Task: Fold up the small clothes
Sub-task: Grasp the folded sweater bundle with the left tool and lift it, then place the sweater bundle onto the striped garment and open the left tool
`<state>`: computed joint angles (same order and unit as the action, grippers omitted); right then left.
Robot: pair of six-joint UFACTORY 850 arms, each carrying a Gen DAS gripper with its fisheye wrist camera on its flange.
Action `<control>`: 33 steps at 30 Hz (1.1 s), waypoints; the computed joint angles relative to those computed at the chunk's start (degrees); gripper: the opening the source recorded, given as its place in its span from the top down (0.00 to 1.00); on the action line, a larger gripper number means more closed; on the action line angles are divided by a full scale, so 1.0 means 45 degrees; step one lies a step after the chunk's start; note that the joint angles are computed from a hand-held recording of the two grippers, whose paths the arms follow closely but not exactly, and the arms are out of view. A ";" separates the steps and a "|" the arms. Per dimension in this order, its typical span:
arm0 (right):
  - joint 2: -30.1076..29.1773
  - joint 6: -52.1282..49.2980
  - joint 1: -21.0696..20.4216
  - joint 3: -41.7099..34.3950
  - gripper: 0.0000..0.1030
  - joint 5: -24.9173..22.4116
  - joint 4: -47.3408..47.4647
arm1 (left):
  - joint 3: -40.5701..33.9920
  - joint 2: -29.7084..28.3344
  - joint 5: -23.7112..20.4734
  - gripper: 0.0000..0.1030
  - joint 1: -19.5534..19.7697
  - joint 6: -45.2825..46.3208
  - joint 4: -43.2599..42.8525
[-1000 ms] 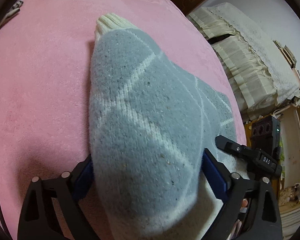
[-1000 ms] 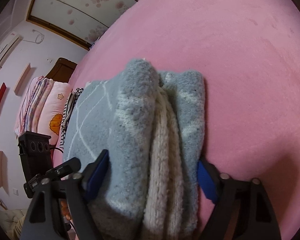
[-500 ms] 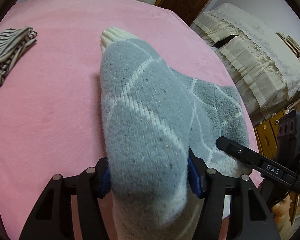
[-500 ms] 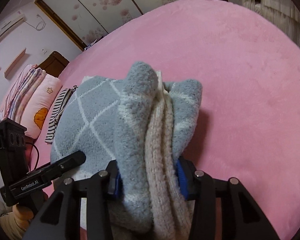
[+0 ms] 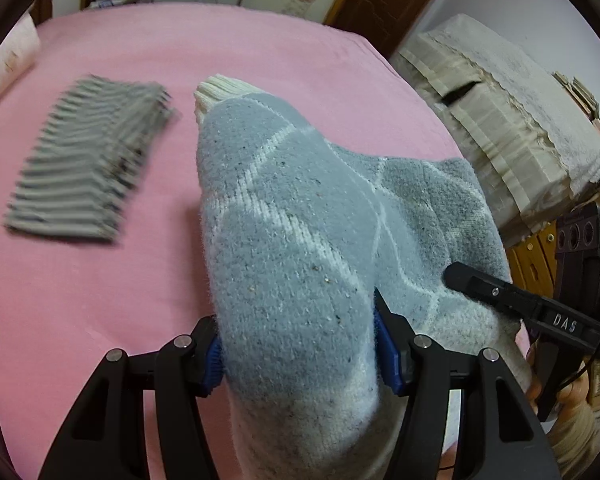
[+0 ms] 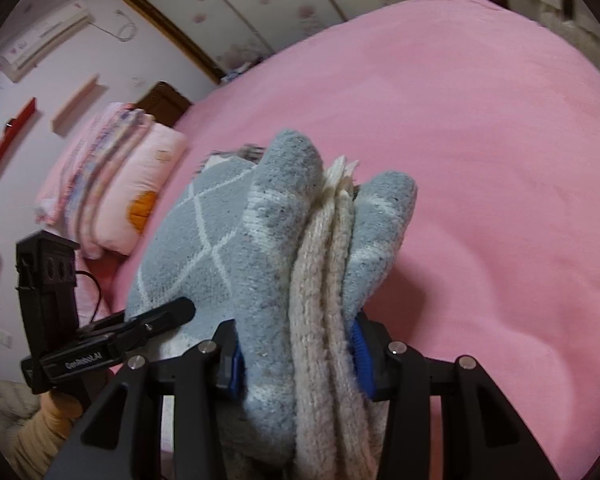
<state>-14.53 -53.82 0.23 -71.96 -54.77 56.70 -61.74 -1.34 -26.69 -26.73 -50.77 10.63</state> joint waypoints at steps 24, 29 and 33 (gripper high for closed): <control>-0.7279 0.6591 0.6102 -0.9529 0.58 0.3581 0.0510 | -0.2945 -0.3398 0.0495 0.40 0.8711 1.2346 -0.5749; -0.7637 0.6187 0.6281 -0.8904 0.55 0.4274 0.0275 | -0.2246 -0.4202 0.2027 0.23 0.8997 1.3242 -0.7289; -0.7158 0.4901 0.6395 -0.8137 0.42 0.5006 -0.0015 | -0.1732 -0.4177 0.2979 0.00 0.9134 1.2979 -0.7343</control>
